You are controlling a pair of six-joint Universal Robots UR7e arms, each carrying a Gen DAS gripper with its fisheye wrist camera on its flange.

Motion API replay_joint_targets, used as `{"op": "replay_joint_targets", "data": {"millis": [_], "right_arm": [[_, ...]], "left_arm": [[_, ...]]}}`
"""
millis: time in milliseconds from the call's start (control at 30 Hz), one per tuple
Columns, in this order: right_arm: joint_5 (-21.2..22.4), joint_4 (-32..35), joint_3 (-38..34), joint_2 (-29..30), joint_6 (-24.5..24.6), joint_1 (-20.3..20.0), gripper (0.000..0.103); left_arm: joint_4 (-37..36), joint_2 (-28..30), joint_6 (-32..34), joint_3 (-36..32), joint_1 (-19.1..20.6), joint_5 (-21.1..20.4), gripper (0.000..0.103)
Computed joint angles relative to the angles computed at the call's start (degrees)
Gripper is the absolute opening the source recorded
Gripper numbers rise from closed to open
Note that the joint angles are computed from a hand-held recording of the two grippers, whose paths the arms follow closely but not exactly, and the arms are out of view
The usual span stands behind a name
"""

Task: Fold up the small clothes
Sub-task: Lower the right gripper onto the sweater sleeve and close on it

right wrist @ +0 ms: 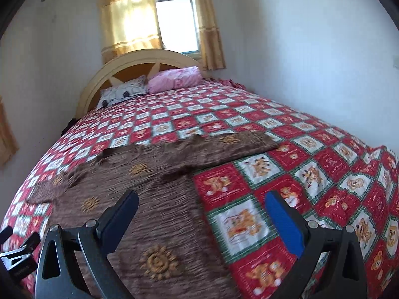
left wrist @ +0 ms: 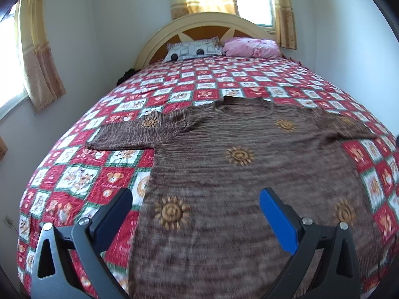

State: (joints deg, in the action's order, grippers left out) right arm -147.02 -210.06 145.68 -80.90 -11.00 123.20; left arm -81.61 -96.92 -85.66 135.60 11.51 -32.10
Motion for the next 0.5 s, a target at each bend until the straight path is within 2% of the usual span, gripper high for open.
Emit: {"op": "replay_joint_targets", "data": {"millis": [33, 100, 167, 233, 367, 433, 500], "right_arm": [[0.97, 0.78, -0.62, -0.99, -0.81, -2.07, 0.089], [0.46, 2.21, -2.76, -0.84, -4.16, -5.17, 0.082], [-1.36, 0.87, -5.57, 1.58, -9.57, -7.50, 0.082], [-1.23, -2.26, -8.14, 3.65, -15.16, -10.12, 0.082], [-0.29, -3.62, -12.79, 5.99, -19.56, -14.42, 0.082], [-0.77, -5.07, -15.14, 7.86, -22.59, -15.92, 0.082], [-0.41, -4.35, -16.92, 8.92, -23.55, -17.44, 0.082]], "left_arm": [[-0.90, 0.35, 0.83, -0.21, 0.96, 0.51, 0.103], [-3.69, 2.08, 3.33, -1.13, 3.74, 2.31, 0.103], [-6.24, 3.73, 5.77, -1.83, 6.06, 4.48, 0.103], [-9.68, 5.22, 8.67, -2.31, 8.25, 6.00, 0.103], [-20.67, 7.64, 16.83, -2.52, 13.10, 6.98, 0.103], [-23.49, 9.40, 18.54, -2.94, 15.06, 8.25, 0.103], [-26.23, 11.33, 20.27, -3.48, 16.82, 9.10, 0.103]]}}
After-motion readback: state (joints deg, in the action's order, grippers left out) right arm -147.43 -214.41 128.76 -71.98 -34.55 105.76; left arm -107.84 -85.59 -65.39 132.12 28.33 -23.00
